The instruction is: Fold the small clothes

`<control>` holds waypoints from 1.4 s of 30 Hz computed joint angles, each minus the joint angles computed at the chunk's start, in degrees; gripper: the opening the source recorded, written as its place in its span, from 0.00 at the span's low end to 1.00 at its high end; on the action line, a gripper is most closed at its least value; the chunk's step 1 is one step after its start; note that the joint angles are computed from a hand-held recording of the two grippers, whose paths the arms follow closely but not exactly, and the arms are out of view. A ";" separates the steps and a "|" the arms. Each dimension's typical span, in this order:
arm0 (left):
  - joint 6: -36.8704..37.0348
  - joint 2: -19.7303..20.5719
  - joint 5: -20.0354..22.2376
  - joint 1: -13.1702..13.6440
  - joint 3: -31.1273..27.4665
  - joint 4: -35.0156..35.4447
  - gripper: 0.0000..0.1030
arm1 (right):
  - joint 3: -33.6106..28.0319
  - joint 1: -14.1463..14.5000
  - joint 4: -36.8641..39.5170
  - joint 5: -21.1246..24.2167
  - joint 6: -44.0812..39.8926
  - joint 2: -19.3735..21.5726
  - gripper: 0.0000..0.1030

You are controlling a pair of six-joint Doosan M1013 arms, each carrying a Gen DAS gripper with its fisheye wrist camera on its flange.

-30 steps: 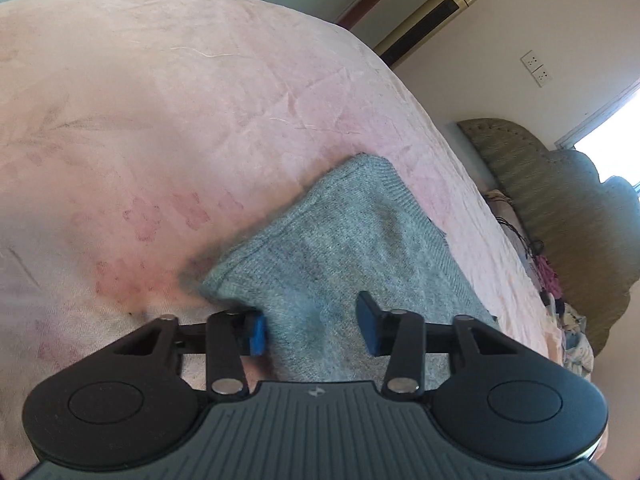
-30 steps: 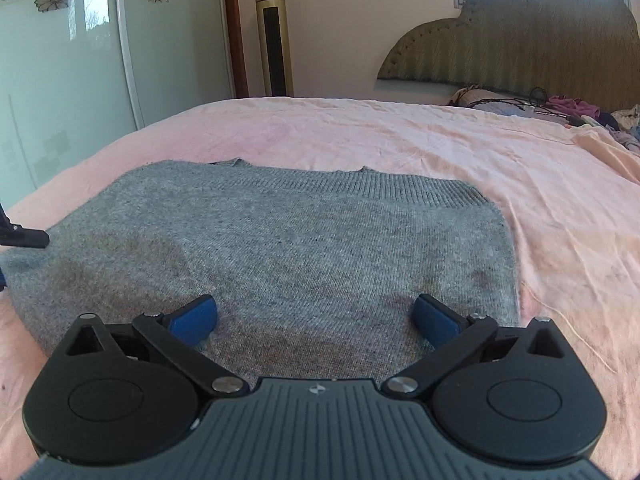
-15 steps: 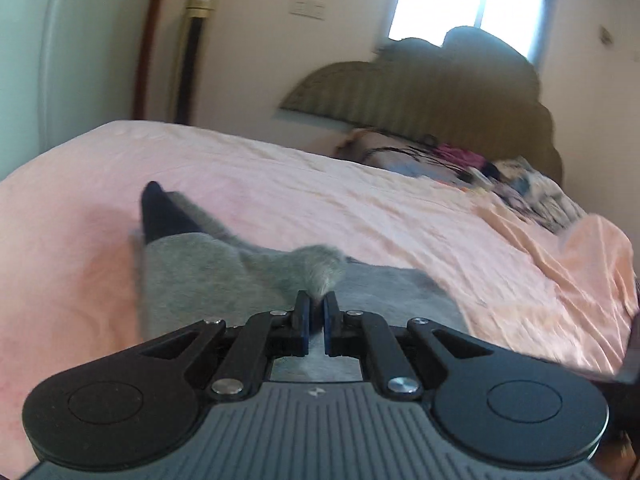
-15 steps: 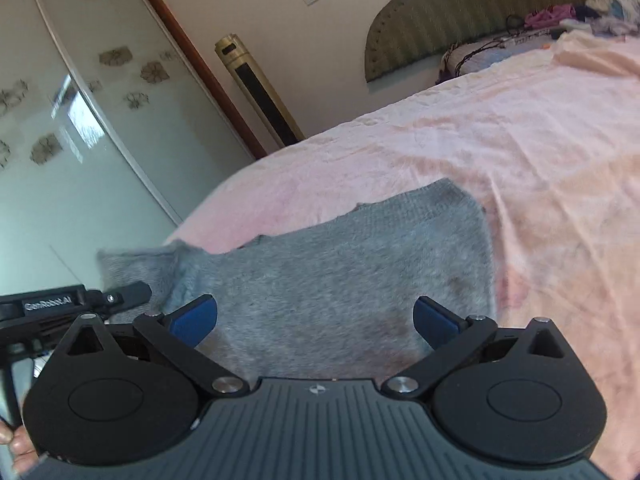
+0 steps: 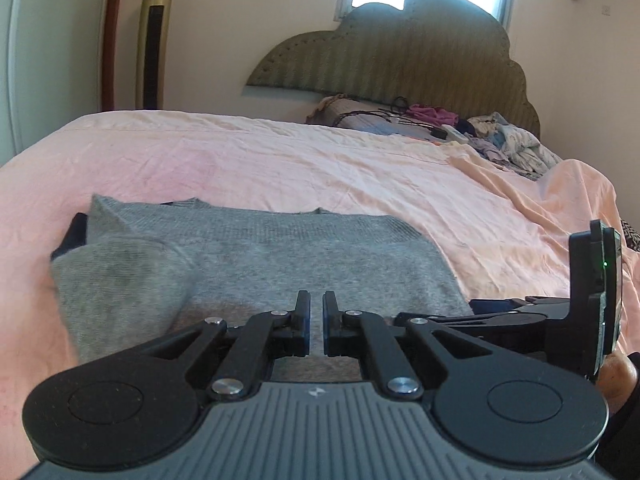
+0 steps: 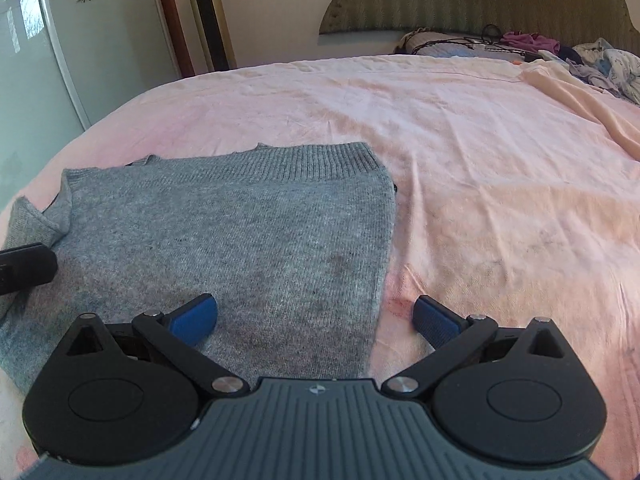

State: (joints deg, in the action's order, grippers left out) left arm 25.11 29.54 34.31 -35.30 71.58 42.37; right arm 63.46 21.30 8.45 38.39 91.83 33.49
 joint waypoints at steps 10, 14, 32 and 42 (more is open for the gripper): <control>-12.35 -1.65 14.26 1.05 2.75 9.09 0.83 | 1.64 0.21 -0.24 -2.84 -1.21 -0.66 1.00; -17.08 -3.17 14.92 1.32 4.92 13.88 0.83 | 1.83 0.19 -0.15 -3.16 -1.60 -0.70 1.00; 58.88 3.60 7.83 9.45 -8.02 -28.76 0.86 | 0.43 1.77 5.79 -2.03 -7.89 -1.78 1.00; 65.09 -6.23 4.24 14.57 5.46 -50.52 0.64 | -0.45 2.58 5.39 0.64 -8.69 -1.10 1.00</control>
